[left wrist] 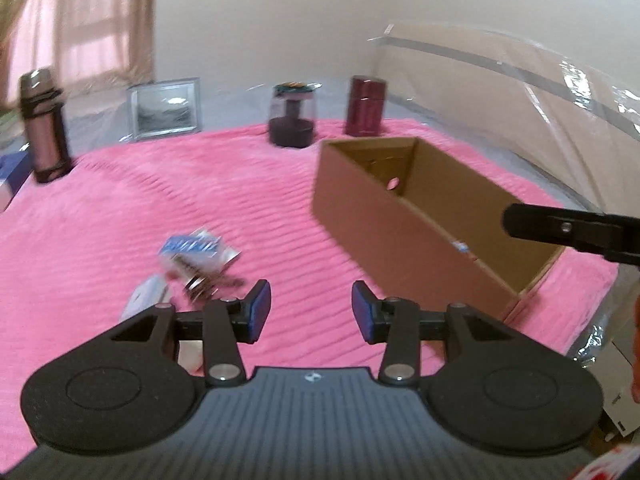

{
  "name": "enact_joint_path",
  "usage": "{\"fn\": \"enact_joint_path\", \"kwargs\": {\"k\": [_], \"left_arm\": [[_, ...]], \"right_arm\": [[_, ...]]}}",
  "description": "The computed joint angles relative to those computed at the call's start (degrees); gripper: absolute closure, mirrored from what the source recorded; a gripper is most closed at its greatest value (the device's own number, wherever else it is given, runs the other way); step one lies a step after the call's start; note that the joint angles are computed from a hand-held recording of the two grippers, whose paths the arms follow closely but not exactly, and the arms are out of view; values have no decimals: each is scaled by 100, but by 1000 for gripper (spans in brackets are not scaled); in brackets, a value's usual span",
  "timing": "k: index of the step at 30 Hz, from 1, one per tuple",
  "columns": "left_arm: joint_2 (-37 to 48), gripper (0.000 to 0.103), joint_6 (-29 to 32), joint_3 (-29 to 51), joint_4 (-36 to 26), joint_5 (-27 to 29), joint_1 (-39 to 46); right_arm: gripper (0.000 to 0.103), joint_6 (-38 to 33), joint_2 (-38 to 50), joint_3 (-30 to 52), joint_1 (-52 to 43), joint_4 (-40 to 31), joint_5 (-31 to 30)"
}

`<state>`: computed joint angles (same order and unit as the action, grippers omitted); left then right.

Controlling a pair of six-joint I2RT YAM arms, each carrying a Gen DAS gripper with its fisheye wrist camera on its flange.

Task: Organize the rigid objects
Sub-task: 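Withdraw both tools from the box toward the remaining items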

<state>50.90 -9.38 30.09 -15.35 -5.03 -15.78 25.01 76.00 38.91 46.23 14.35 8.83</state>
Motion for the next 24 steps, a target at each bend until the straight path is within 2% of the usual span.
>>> {"fn": "enact_joint_path", "kwargs": {"k": [6,10,13,16,19,24], "left_arm": [[-1105,55,45,-523,-668,53,684],[-1685,53,389,-769,-1085,203,1418],[-1781,53,662,-927,-1098,399,1938],[-1737,50,903,-1089,-905,654,2326],[-1455,46,1169,-1262,-454,890,2524],[-504,42,1696,-1392,587,1247,2689]], "right_arm": [[33,-93,394,98,596,164,200],[32,-220,804,261,840,286,252],[31,-250,1132,343,940,438,228],[31,-320,1457,481,985,512,190],[31,-438,1829,636,985,620,135],[31,-553,2442,950,829,726,-64]]}}
